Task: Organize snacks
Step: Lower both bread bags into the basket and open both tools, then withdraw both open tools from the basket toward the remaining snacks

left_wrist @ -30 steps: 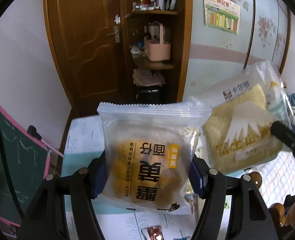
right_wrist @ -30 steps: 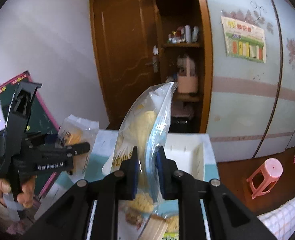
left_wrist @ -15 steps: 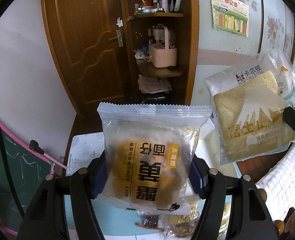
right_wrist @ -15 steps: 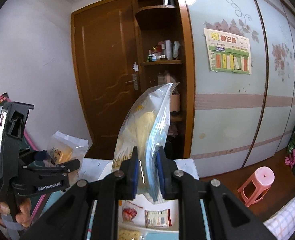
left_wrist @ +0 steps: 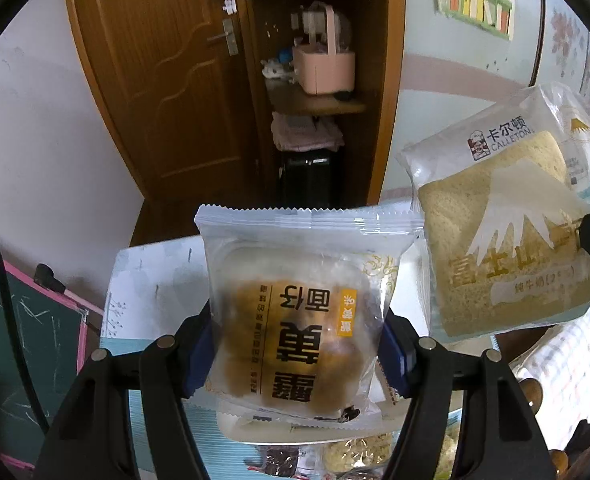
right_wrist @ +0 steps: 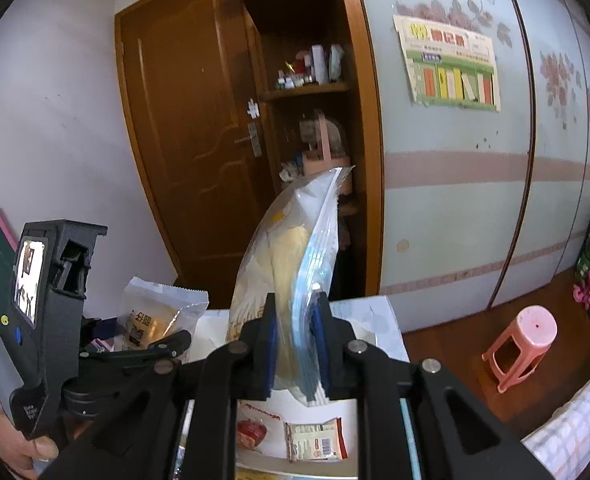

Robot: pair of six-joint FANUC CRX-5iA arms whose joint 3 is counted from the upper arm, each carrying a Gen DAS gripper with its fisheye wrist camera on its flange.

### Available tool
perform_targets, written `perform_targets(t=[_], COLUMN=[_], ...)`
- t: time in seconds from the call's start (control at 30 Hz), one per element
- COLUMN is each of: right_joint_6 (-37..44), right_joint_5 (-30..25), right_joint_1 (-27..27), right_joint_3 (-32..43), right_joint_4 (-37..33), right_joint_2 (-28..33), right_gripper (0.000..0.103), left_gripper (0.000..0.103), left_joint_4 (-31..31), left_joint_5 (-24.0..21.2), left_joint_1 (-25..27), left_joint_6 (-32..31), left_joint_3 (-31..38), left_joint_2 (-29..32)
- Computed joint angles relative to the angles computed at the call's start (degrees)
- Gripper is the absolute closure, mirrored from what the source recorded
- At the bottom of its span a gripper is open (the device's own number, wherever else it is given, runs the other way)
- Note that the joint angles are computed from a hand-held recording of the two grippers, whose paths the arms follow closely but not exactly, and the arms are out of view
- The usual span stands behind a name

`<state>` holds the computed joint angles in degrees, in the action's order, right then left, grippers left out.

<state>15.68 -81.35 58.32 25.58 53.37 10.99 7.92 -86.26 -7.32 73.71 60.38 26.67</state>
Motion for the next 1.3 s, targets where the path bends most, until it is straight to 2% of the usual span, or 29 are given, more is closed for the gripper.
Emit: perform_targets(t=[0.33, 0.37, 0.4, 0.47, 0.5, 0.53, 0.57, 0.63, 0.7, 0.77, 1.3], right_joint_6=[-0.2, -0.07, 0.33, 1.66, 2.81, 3.73, 4.29, 4.09, 3.47, 2.72, 0.62], right_joint_5=[1.43, 1.6, 1.69, 2.17, 2.29, 1.86, 2.07, 1.52, 0.9, 0.78, -4.02], right_joint_1=[-2.37, -2.61, -2.91, -3.49, -3.88, -4.24, -4.47, -4.47, -3.95, -3.43, 0.62], right_joint_3=[-1.16, -1.03, -0.72, -0.04, 0.72, 1.78, 1.9, 2.15, 2.02, 1.68, 4.44], right_joint_4=[-5.5, -6.16, -6.99, -9.19, -11.07, -13.03, -14.3, -14.75, -13.34, -11.82, -10.03], right_joint_2=[0.41, 0.51, 0.73, 1.07, 1.32, 1.75, 1.73, 1.95, 2.11, 1.99, 1.49], right_gripper=[0.087, 0.087, 0.086, 0.085, 0.083, 0.083, 0.078, 0.07, 0.052, 0.046, 0.046], left_gripper=[0.033, 0.028, 0.019, 0.016, 0.008, 0.005, 0.004, 0.004, 0.004, 0.004, 0.004], left_joint_4=[0.24, 0.37, 0.42, 1.04, 1.19, 1.72, 2.12, 2.83, 3.58, 3.9, 6.92], left_joint_5=[2.2, 2.45, 2.4, 3.96, 3.78, 3.5, 3.73, 4.29, 3.85, 3.81, 8.73], left_joint_1=[-0.58, -0.57, -0.53, -0.27, -0.24, -0.04, 0.1, 0.53, 0.9, 1.06, 3.09], left_joint_6=[0.8, 0.93, 1.11, 1.36, 1.41, 1.43, 1.45, 1.01, 0.22, -0.34, -2.98], left_joint_3=[-4.5, -5.18, -5.29, -7.06, -6.99, -6.84, -7.11, -8.39, -8.63, -9.01, -17.33], left_joint_2=[0.31, 0.14, 0.25, -0.41, -0.28, 0.0, -0.1, -0.87, -1.03, -1.4, -10.32])
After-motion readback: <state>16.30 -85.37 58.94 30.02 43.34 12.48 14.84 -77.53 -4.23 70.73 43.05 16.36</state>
